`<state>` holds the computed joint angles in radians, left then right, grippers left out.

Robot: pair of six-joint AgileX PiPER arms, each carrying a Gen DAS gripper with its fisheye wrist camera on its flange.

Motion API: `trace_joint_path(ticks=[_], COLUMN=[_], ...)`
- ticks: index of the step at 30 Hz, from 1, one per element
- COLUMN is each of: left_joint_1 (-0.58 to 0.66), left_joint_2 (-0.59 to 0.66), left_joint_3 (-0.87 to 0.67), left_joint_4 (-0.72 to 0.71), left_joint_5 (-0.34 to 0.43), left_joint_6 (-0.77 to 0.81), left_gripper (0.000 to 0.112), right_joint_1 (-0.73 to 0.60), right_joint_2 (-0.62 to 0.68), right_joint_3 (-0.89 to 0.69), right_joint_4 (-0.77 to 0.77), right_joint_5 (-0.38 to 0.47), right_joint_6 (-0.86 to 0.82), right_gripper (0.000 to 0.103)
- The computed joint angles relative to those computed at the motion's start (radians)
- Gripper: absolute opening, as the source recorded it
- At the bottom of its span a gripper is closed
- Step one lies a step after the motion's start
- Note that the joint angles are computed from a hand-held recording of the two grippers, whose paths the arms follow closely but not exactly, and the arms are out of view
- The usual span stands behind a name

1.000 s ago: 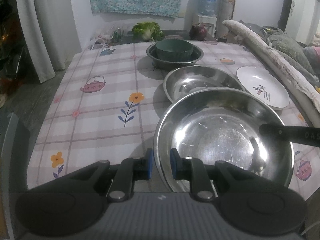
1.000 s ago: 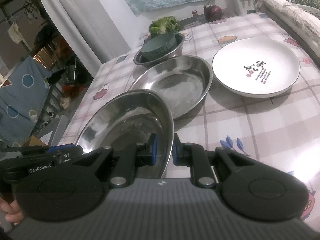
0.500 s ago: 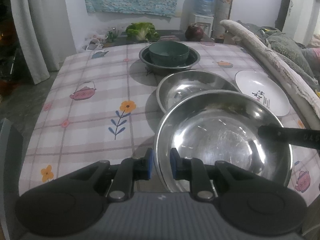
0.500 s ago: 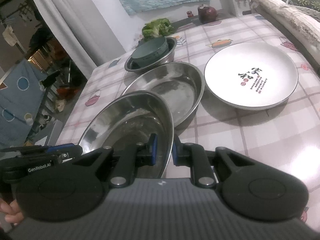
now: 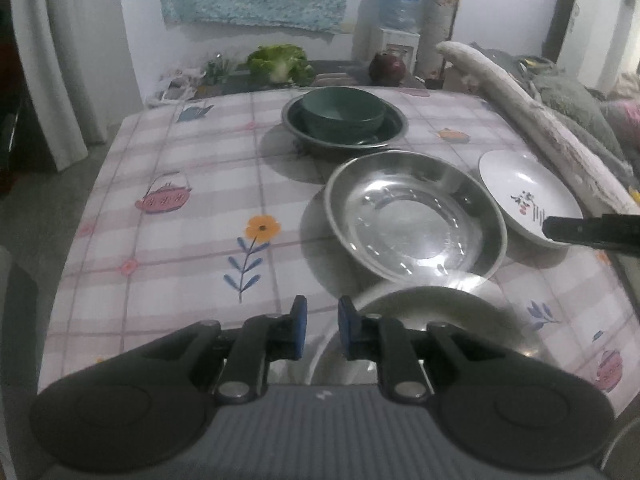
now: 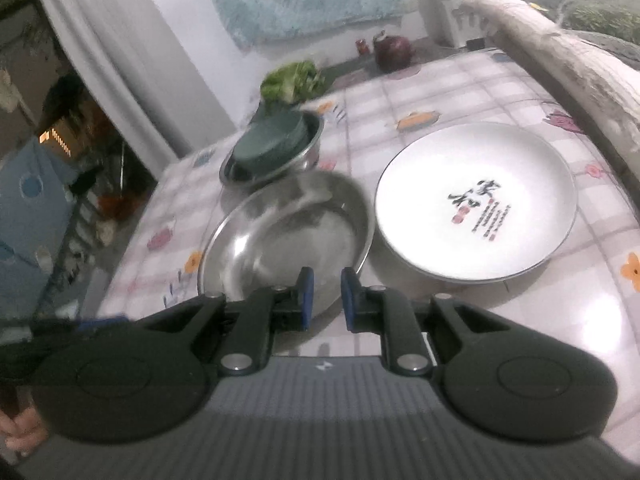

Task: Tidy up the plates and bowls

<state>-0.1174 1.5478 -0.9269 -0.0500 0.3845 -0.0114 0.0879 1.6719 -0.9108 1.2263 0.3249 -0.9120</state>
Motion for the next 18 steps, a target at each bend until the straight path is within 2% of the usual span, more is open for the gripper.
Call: trace_joint_path(ticks=[1, 3, 7, 9, 11, 14, 16, 18], left_joint_1=[0.018, 0.045, 0.101, 0.116, 0.121, 0.134, 0.143, 0.138], left_joint_2=[-0.01, -0.038, -0.077, -0.091, -0.106, -0.128, -0.147, -0.156], left_joint_3=[0.009, 0.047, 0.141, 0.177, 0.21, 0.251, 0.279, 0.301], left_joint_4=[-0.067, -0.17, -0.345, -0.345, -0.323, -0.324, -0.359, -0.369], left_joint_5=[0.003, 0.002, 0.033, 0.042, 0.04, 0.044, 0.045, 0.032], left_joint_6=[0.066, 0.167, 0.339, 0.346, 0.339, 0.343, 0.37, 0.372], left_gripper=[0.028, 0.031, 0.031, 0.031, 0.035, 0.036, 0.036, 0.036], right_joint_1=[-0.018, -0.045, -0.053, -0.064, -0.077, -0.089, -0.101, -0.081], right_joint_2=[0.006, 0.009, -0.014, -0.025, -0.028, -0.033, -0.039, -0.055], right_joint_3=[0.002, 0.024, 0.129, 0.179, 0.222, 0.275, 0.313, 0.337], right_joint_4=[0.04, 0.098, 0.161, 0.165, 0.18, 0.217, 0.276, 0.306], right_joint_5=[0.022, 0.069, 0.114, 0.134, 0.14, 0.155, 0.194, 0.183], right_joint_6=[-0.027, -0.06, -0.135, -0.15, -0.17, -0.197, -0.25, -0.275], right_gripper=[0.015, 0.017, 0.022, 0.03, 0.034, 0.036, 0.037, 0.038])
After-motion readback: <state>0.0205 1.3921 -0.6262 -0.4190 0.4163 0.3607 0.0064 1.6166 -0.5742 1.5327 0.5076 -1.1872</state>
